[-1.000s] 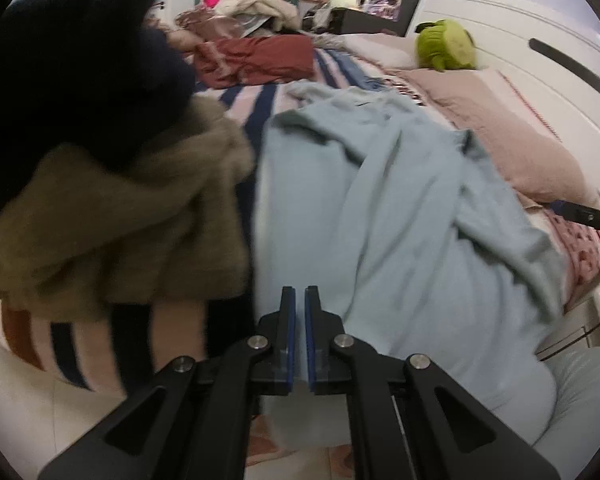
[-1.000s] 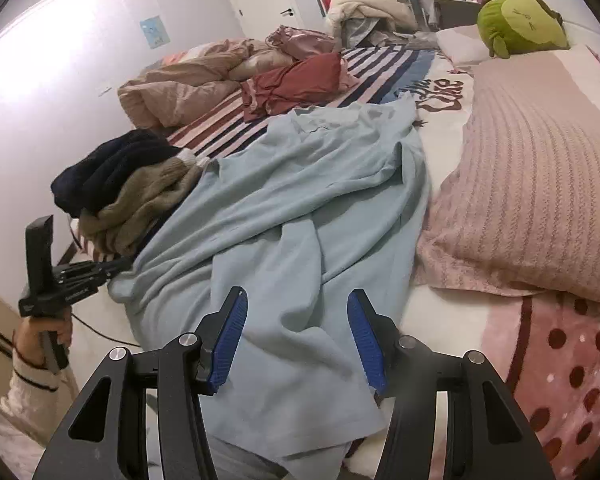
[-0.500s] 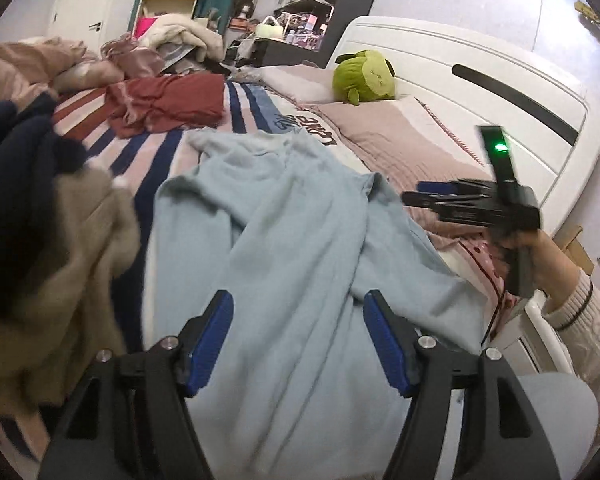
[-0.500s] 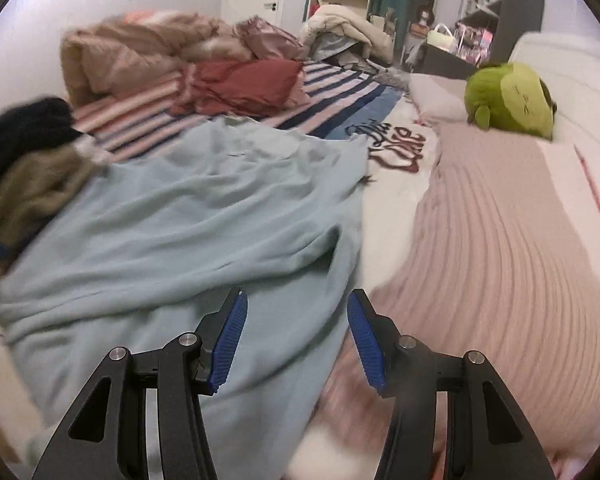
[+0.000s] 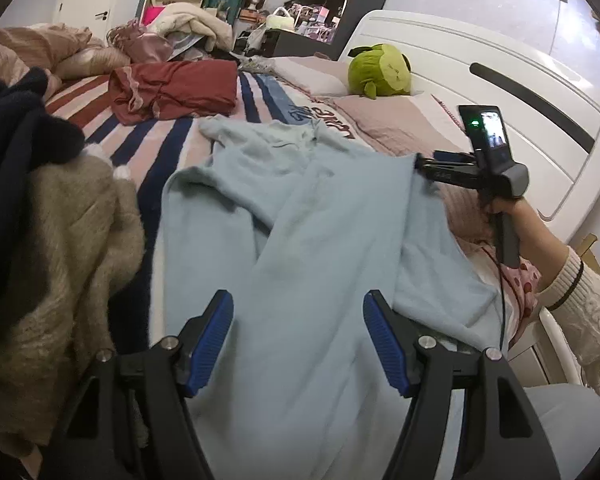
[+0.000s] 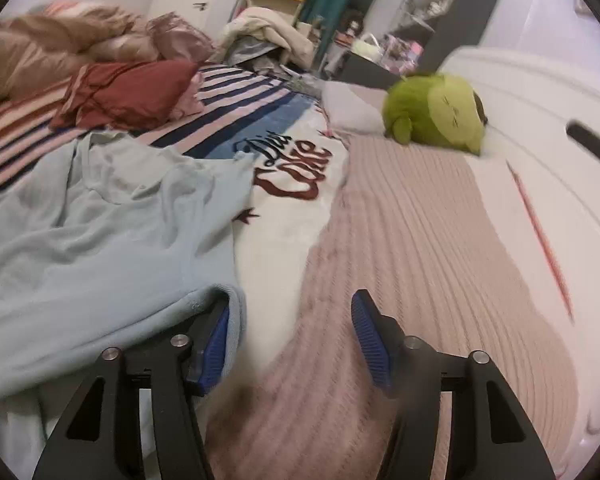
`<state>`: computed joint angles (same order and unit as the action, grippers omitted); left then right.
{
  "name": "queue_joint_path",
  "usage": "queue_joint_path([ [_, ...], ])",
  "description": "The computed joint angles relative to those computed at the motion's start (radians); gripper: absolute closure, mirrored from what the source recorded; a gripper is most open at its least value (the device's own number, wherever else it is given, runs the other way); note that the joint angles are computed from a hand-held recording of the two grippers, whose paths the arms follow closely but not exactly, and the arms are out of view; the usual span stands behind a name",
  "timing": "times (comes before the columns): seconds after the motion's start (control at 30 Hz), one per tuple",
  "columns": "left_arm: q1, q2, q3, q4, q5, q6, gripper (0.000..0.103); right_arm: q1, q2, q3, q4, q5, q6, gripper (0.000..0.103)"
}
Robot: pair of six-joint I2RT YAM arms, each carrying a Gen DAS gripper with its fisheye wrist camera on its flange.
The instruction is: Fold small clothes
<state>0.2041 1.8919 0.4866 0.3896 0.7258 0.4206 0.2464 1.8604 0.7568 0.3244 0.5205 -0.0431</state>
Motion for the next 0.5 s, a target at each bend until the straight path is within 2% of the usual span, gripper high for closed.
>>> queue_joint_path([
  [0.1, -0.002, 0.01, 0.003, 0.0, -0.018, 0.007, 0.039, 0.001, -0.032, -0.051, 0.016, 0.001, 0.01, 0.051],
  [0.17, 0.01, -0.01, -0.012, -0.015, -0.014, 0.02, 0.038, -0.012, -0.089, -0.102, 0.01, -0.058, 0.046, 0.051],
  [0.23, 0.04, -0.052, -0.041, -0.035, 0.006, 0.047, 0.028, -0.022, -0.183, -0.172, -0.015, -0.134, 0.073, 0.048],
  [0.27, 0.064, -0.076, -0.057, -0.049, 0.022, 0.068, 0.026, -0.02, -0.22, -0.203, -0.022, -0.161, 0.083, 0.048],
  [0.33, 0.124, -0.12, -0.081, -0.103, 0.054, 0.125, 0.025, -0.023, -0.336, -0.293, -0.038, -0.24, 0.107, 0.045],
  [0.43, 0.219, -0.159, -0.106, -0.168, 0.078, 0.197, 0.02, -0.059, -0.567, -0.464, -0.088, -0.43, 0.154, 0.033],
  [0.5, 0.302, -0.15, -0.112, -0.212, 0.094, 0.26, 0.019, -0.088, -0.702, -0.578, -0.115, -0.574, 0.184, 0.03],
])
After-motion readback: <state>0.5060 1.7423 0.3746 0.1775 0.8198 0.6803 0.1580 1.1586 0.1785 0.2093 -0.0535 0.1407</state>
